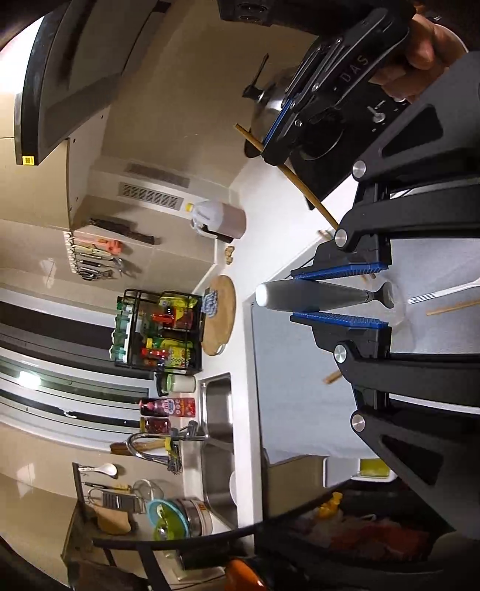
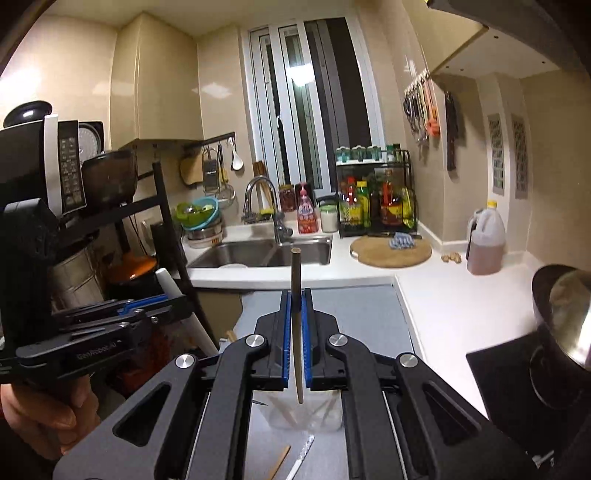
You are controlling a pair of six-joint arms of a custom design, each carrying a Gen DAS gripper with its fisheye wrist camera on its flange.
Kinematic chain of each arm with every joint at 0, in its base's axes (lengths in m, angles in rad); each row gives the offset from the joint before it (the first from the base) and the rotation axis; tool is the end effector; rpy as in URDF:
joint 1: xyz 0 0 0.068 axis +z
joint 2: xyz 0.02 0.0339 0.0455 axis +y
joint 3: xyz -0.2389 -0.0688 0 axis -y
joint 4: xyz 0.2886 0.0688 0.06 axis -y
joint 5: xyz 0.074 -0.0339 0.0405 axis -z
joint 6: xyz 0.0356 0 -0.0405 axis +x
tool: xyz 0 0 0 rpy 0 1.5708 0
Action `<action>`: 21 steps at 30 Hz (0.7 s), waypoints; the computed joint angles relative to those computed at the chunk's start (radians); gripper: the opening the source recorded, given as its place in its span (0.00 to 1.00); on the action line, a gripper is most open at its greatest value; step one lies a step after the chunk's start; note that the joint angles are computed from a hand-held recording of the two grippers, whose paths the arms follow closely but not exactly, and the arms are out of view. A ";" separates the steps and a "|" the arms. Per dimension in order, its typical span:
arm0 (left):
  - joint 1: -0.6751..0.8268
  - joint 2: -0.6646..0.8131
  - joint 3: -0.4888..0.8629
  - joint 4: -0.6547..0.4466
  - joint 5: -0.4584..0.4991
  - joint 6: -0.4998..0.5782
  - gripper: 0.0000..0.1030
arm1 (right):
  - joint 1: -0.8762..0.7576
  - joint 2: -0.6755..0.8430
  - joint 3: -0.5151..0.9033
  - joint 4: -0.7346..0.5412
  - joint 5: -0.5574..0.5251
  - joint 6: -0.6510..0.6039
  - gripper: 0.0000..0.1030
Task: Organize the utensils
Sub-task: 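Lift the white fork over the cup while the right tool carries its chopstick there, then open the left tool dropping the fork in the cup while the right tool releases its chopstick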
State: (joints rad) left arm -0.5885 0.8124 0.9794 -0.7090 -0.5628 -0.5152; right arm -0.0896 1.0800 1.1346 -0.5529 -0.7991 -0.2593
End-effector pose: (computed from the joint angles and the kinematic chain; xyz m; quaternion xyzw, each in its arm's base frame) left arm 0.1931 -0.1060 0.3404 -0.1059 0.8408 -0.0419 0.5292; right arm 0.2803 0.0004 0.3526 -0.2651 0.7722 0.2476 0.5216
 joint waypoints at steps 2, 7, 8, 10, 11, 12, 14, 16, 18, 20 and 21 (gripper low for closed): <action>0.051 0.037 0.012 0.039 0.031 0.031 0.17 | 0.023 0.034 0.024 0.034 0.022 0.026 0.05; 0.191 0.154 0.017 0.111 0.147 0.055 0.17 | 0.104 0.160 0.057 0.101 0.129 0.029 0.05; 0.215 0.174 0.017 0.115 0.170 0.059 0.17 | 0.115 0.188 0.062 0.105 0.143 0.025 0.05; 0.247 0.222 0.015 0.128 0.210 0.065 0.17 | 0.135 0.238 0.065 0.110 0.158 0.013 0.05; 0.259 0.242 0.007 0.136 0.222 0.066 0.17 | 0.145 0.253 0.059 0.120 0.171 0.008 0.05; 0.268 0.250 -0.002 0.140 0.231 0.068 0.17 | 0.154 0.275 0.056 0.127 0.183 0.000 0.05; 0.286 0.275 -0.022 0.156 0.252 0.073 0.17 | 0.164 0.300 0.044 0.137 0.195 -0.007 0.05; 0.302 0.300 -0.041 0.173 0.269 0.076 0.17 | 0.175 0.326 0.033 0.151 0.212 -0.012 0.05; 0.313 0.315 -0.049 0.179 0.288 0.081 0.17 | 0.183 0.345 0.026 0.157 0.225 -0.016 0.05; 0.320 0.331 -0.060 0.185 0.305 0.080 0.17 | 0.191 0.362 0.016 0.166 0.245 -0.030 0.07; 0.323 0.337 -0.064 0.185 0.310 0.080 0.17 | 0.196 0.372 0.018 0.163 0.255 -0.040 0.08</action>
State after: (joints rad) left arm -0.2659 1.1498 0.9149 -0.5241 -0.2529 -0.4354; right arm 0.1060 1.4520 1.1530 -0.3900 -0.5444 -0.2992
